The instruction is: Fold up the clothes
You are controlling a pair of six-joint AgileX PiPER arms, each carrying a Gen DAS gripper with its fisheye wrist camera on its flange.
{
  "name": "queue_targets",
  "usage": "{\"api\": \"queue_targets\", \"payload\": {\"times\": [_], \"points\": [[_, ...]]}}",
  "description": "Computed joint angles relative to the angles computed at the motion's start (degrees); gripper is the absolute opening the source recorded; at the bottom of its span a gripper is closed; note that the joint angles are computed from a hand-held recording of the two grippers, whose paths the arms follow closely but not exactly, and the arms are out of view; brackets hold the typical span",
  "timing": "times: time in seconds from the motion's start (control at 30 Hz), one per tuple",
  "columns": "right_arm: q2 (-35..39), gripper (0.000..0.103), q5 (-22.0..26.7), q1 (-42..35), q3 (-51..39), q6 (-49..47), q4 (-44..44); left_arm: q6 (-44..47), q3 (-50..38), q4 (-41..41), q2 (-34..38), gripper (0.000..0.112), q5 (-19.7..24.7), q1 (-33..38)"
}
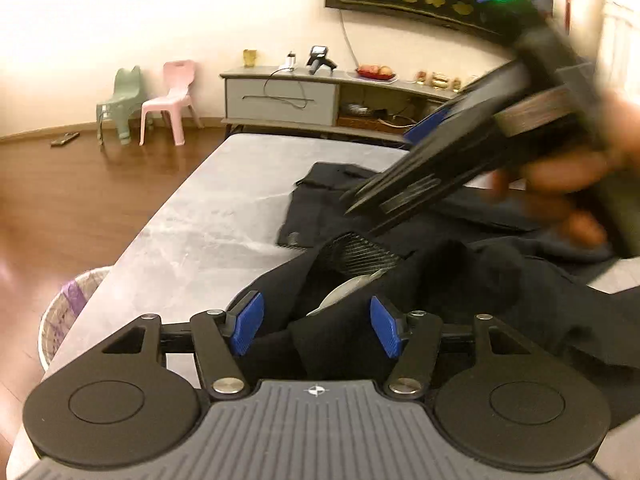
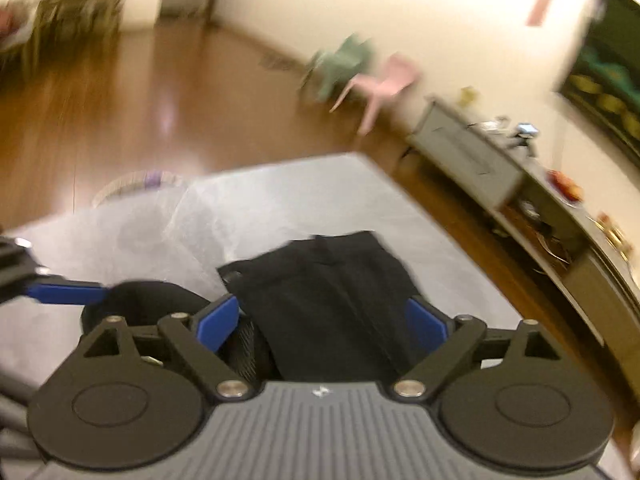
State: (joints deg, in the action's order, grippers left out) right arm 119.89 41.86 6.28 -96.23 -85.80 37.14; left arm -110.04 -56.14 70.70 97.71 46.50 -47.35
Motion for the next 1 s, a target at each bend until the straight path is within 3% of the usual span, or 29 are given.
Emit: {"api": "queue_targets", "payload": {"times": [0.1, 0.2, 0.3, 0.33, 0.4, 0.5, 0.6, 0.67, 0.77, 0.87, 0.9, 1.0], "points": [[9.1, 0.093, 0.2, 7.4, -9.9, 15.5, -14.4, 1.9, 0.0, -0.1, 1.5, 0.062, -0.8, 1.8], [15.0, 0.09, 4.2, 9.7, -18.2, 24.0, -19.9, 3.7, 1.8, -0.8, 0.0, 0.062, -5.0, 4.0], [18.4, 0.026, 6.2, 9.9, -23.5, 31.0, -22.8, 5.2, 2.7, -1.2, -0.4, 0.062, -6.7, 4.7], [18.0, 0.018, 5.2, 9.2, -23.0, 30.8, -21.8, 5.5, 2.8, -1.6, -0.3, 0.063, -6.7, 4.8], [14.6, 0.01, 1.5, 6.5, -18.6, 26.0, -15.8, 5.8, 3.3, -2.5, -0.8, 0.062, -7.0, 4.7], [9.5, 0.008, 1.1, 0.0, -13.8, 17.6, -2.8, 6.1, 3.2, -1.7, -1.7, 0.063, -5.4, 3.4], [5.5, 0.008, 3.9, -8.2, -10.6, 10.2, 9.5, 3.0, 4.9, 2.4, -4.6, 0.063, -3.2, 2.0], [4.6, 0.008, 5.6, -13.7, -9.8, 6.4, 15.2, -0.5, 5.4, 6.6, -5.5, 0.069, -3.4, 3.4], [6.0, 0.008, 7.7, -19.7, -11.4, 4.5, 18.5, -0.9, 3.1, 10.1, -3.7, 0.075, -4.0, 5.8], [7.8, 0.008, 9.1, -22.1, -12.3, 4.7, 18.5, 10.6, -3.7, 9.7, 3.9, 0.078, -5.4, 9.1], [8.2, 0.008, 9.5, -22.4, -12.3, 4.9, 18.4, 14.5, -5.9, 9.3, 6.2, 0.078, -6.6, 10.4], [9.4, 0.008, 12.3, -23.8, -13.4, 5.4, 18.6, 21.7, -9.1, 6.0, 8.7, 0.078, -17.6, 16.2]]}}
